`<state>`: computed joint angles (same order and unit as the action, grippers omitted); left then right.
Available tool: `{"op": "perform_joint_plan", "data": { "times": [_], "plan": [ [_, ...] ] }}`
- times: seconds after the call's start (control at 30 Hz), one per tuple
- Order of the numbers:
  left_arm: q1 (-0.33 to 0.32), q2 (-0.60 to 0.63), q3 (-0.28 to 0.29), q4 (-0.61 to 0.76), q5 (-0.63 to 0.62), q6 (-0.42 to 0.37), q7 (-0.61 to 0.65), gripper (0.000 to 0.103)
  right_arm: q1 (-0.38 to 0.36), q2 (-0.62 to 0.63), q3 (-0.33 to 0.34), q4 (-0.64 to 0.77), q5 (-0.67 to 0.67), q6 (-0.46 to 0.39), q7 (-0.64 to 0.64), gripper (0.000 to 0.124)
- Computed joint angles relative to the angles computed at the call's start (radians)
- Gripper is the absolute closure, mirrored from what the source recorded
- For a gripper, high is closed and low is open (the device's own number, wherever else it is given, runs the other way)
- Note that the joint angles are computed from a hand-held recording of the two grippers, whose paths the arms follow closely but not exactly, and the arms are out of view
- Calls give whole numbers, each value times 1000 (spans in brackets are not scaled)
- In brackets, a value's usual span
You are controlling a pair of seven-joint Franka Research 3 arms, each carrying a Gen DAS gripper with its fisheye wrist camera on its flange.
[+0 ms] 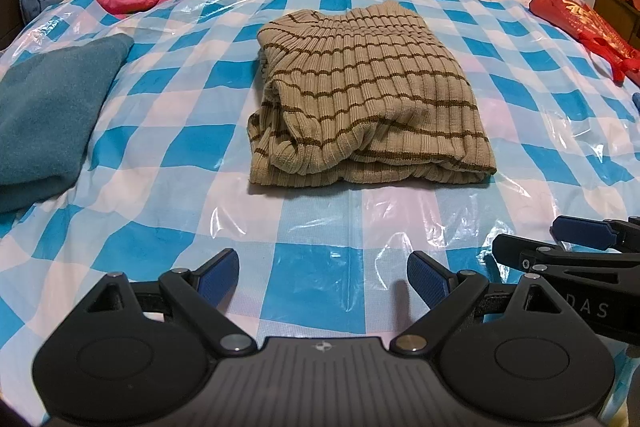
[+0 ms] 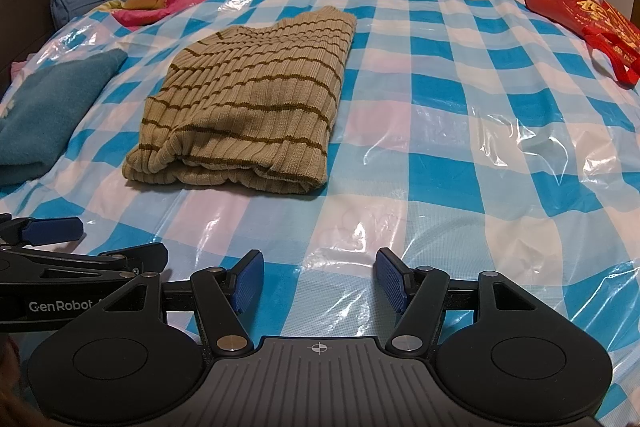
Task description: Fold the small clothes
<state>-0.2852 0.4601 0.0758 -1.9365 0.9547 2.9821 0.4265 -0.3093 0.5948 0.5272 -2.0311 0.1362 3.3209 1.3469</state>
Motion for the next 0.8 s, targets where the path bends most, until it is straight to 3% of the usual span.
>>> {"op": "perform_joint_plan", "data": {
  "times": [0.8],
  "plan": [
    [-5,-2,8,-1,21,5,-18,3,-1,0,1,0,-3,0,4,62]
  ]
}}
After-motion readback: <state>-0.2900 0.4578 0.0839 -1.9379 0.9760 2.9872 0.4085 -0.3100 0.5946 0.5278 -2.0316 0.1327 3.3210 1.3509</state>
